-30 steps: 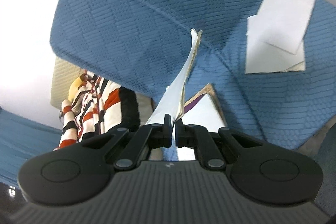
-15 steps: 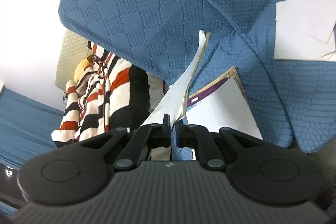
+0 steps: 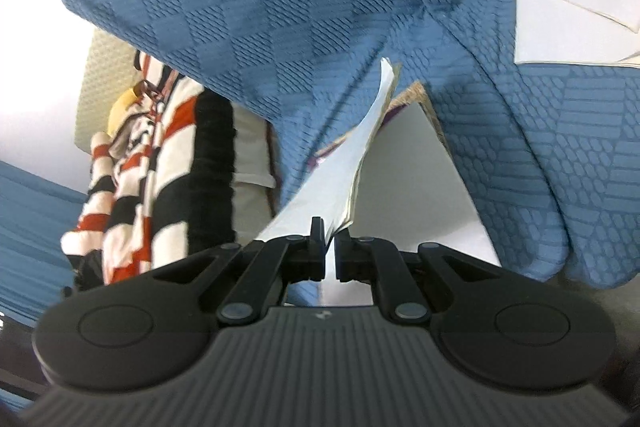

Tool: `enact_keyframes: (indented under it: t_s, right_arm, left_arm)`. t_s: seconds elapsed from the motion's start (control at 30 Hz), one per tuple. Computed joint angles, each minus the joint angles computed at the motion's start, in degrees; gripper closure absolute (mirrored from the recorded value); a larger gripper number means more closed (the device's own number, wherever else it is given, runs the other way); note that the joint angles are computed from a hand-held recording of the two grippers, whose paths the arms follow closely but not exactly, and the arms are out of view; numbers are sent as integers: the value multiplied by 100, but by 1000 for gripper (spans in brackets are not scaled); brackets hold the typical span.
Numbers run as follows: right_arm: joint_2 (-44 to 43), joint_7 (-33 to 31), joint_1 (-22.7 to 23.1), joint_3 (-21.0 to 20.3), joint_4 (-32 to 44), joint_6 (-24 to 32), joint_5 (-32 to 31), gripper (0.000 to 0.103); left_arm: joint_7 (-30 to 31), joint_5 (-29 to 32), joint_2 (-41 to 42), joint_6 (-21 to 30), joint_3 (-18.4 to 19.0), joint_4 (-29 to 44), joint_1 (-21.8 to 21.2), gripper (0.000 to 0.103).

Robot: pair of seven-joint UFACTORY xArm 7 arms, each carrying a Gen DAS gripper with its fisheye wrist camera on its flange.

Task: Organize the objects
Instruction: 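Carry the held white papers with both grippers onto the book stack, then open both grippers to release the papers on the stack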

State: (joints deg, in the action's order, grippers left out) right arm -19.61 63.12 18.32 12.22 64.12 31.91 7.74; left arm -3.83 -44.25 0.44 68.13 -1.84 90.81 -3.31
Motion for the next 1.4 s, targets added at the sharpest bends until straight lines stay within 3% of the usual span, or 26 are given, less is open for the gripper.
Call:
enact_keyframes:
  t_s: [0.1,0.43,0.8,0.9,0.97,1.13,1.23,1.3,1.37,1.4]
  right_arm:
    - [-25,-88,-53,92,-111,31,-289,95]
    - [-137,-27,50,115,-649,21,-199,94]
    - [-83,-145,181,-3,-785,151,63,93]
    - [-88,-241,185,-9,-748,215,59,93]
    - [-113,-268,184,-16,-734,260,79,93]
    - [-203,-385,187,-26,-680,397,118,90]
    - [-265,-434,153,61,-552,671,-67,71]
    - [-332,-516,155,105,-490,843,-173,38]
    - [-466,-552,99,203,-470,941,-403,23]
    - [-528,-554,55,262,-446,1008,-546,21]
  left_arm:
    - [207,93,-165,-139,-27,-310,-49,93]
    - [464,306,-549,-261,41,-1199,-216,93]
    - [398,402,-571,-277,53,-1352,-302,92]
    - [361,489,-581,-170,51,-1274,-311,84]
    - [382,561,-635,-160,43,-1255,-323,69]
    - [404,903,-806,-66,23,-1204,-369,42]
    - [477,1062,-1028,-152,29,-1286,-410,25]
    - [503,1093,-1155,-119,53,-1280,-450,21]
    - [531,1166,-1286,-108,67,-1255,-484,16]
    - [526,1239,-1380,-152,52,-1269,-504,14]
